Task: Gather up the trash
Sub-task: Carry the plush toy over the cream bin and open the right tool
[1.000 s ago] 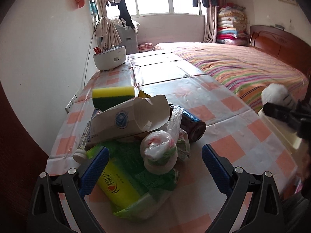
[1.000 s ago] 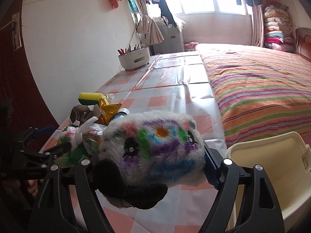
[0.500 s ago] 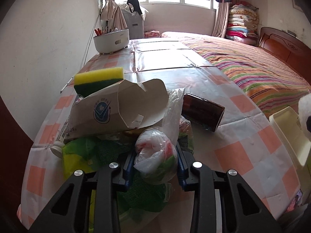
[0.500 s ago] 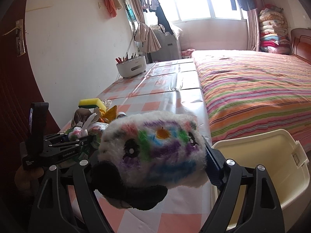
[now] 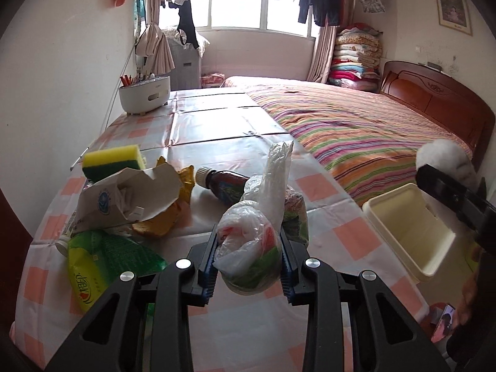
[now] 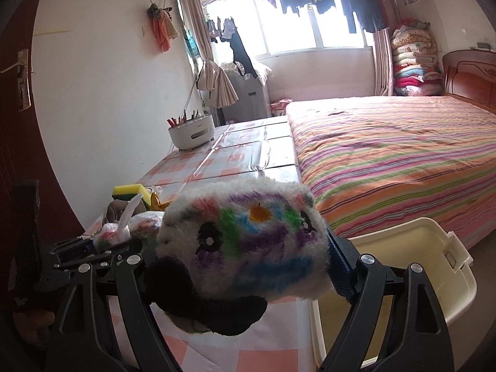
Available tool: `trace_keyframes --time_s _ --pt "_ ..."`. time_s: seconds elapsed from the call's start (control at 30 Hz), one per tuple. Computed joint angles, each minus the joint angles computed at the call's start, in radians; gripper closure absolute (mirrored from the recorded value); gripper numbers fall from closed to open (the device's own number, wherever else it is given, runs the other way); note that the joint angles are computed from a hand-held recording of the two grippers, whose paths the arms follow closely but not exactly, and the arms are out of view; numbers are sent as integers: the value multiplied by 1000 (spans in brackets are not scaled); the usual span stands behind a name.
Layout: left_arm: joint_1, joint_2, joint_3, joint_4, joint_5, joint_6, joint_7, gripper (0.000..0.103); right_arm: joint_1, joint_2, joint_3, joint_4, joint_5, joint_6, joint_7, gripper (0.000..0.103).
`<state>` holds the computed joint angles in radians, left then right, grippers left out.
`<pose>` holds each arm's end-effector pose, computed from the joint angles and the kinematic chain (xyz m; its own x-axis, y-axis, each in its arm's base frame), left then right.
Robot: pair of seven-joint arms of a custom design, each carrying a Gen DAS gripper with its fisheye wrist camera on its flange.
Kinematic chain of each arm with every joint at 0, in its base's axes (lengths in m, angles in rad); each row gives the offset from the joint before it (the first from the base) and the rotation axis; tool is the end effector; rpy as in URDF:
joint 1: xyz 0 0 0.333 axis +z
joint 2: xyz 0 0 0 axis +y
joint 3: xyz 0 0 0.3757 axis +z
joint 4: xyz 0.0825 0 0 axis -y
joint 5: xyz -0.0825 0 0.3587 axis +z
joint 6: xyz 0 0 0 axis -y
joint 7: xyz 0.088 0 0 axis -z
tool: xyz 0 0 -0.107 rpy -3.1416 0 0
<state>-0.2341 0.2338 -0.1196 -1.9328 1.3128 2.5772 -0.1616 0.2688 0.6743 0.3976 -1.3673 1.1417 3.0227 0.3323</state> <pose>0.5841 -0.2270 0.4742 0.3420 -0.9392 0.0308 -0.5558 -0.2286 -0.7993 0.6980 0.3382 0.4697 0.6534 -0.7296 -0.2019 -0.4415 -0.1506 -0.8846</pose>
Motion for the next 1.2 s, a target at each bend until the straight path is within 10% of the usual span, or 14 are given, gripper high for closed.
trace_keyframes --time_s 0.37,1.2 --pt "-56 72 -13 118 -75 -3 106 71 -52 16 49 58 124 113 -13 22" --pt "-145 185 30 284 -185 45 255 71 82 29 -305 11 -316 116 662 22"
